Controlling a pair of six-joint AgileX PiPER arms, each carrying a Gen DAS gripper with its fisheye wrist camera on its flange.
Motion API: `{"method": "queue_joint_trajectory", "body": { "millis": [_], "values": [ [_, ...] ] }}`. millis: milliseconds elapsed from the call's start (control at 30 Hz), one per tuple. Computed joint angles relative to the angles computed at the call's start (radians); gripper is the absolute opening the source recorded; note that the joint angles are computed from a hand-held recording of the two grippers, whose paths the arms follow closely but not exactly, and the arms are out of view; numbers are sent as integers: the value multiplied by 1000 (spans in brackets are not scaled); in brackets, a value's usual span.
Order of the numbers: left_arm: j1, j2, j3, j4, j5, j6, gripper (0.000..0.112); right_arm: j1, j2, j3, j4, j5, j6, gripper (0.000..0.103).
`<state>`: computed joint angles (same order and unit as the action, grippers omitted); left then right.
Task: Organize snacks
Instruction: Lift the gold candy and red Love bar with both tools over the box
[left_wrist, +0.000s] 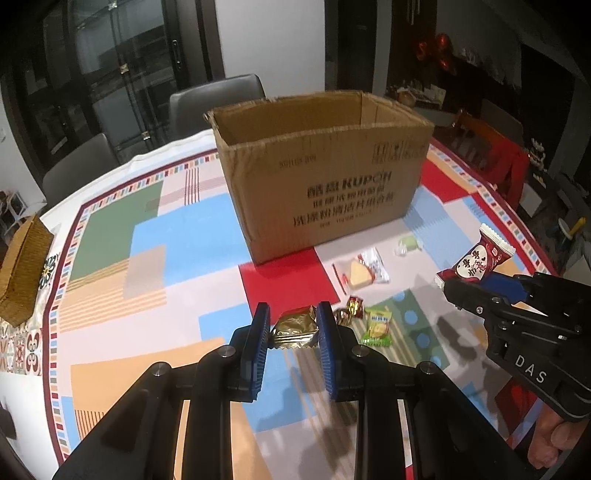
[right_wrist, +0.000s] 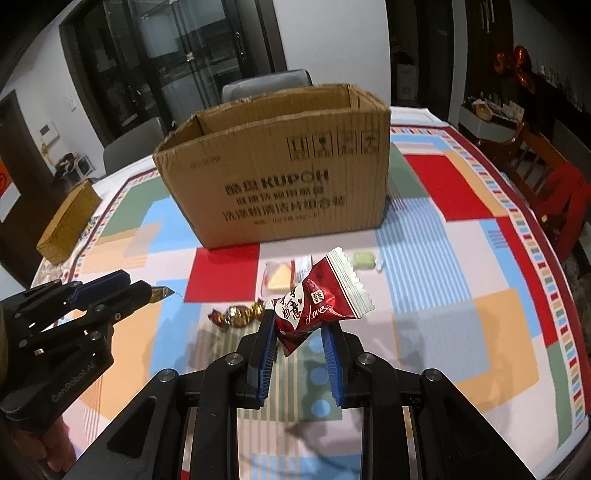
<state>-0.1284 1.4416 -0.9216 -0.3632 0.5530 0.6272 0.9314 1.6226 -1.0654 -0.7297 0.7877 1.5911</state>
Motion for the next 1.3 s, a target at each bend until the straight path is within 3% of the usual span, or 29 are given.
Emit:
{"method": "queue_joint_trajectory", "body": {
  "millis": [567, 1300],
  "values": [
    [-26, -25, -146, 57, 54, -152, 25, -42, -43, -105, -23, 64, -148, 26],
    [-89, 55, -383, 142, 119, -269, 25, -141, -60, -225, -26, 79, -292, 26]
  ]
}}
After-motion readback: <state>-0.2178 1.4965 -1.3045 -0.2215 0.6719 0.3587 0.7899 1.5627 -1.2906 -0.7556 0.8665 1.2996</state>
